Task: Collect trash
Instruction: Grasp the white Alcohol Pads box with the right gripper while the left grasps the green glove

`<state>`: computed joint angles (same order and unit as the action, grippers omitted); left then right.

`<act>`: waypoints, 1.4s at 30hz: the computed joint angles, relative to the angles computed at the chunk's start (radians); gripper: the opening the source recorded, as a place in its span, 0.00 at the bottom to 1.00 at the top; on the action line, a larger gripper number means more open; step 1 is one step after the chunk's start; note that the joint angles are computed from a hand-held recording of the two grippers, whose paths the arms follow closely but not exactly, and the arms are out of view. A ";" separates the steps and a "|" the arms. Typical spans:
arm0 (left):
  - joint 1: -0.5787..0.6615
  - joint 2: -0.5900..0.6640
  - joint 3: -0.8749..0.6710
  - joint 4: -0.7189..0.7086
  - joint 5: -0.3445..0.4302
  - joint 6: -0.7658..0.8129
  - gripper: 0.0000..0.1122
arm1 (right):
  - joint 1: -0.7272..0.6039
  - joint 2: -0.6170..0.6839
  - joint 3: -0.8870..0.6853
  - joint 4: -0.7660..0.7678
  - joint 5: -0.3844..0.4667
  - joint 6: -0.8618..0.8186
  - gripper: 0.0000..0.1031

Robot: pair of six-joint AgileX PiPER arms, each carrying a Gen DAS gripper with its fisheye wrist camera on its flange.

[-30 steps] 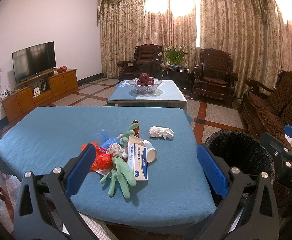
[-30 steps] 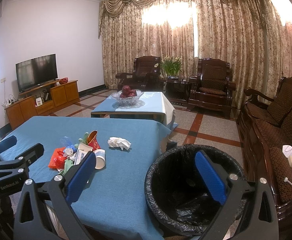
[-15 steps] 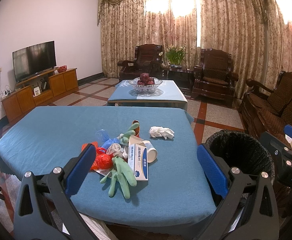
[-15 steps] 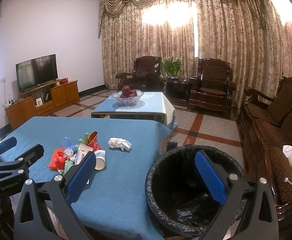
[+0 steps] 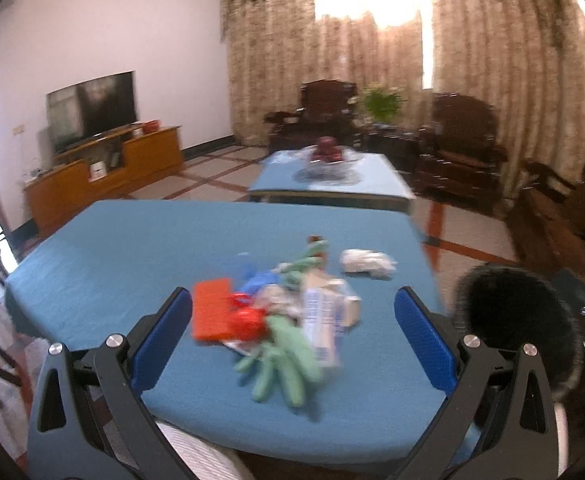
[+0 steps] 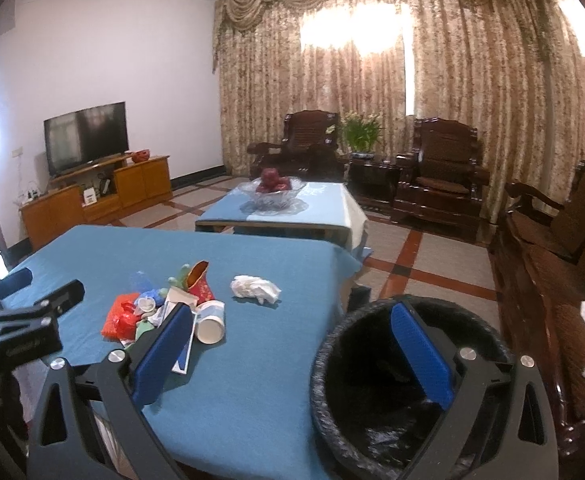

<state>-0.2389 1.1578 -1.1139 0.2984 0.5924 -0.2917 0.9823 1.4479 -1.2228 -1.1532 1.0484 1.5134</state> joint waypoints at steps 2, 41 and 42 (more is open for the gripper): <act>0.075 0.042 0.004 -0.017 -0.035 0.021 0.87 | -0.030 0.038 -0.009 0.000 -0.058 0.002 0.94; 0.356 0.418 0.001 -0.215 -0.267 0.306 0.76 | -0.288 0.816 -0.748 0.815 -0.435 -0.797 0.60; 0.356 0.419 0.001 -0.213 -0.268 0.302 0.76 | -0.289 0.809 -0.737 0.823 -0.445 -0.797 0.58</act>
<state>0.1169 1.5767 -1.1125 0.0857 0.3248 0.0108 0.6934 2.2574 -1.9594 -0.3306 0.6031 0.7159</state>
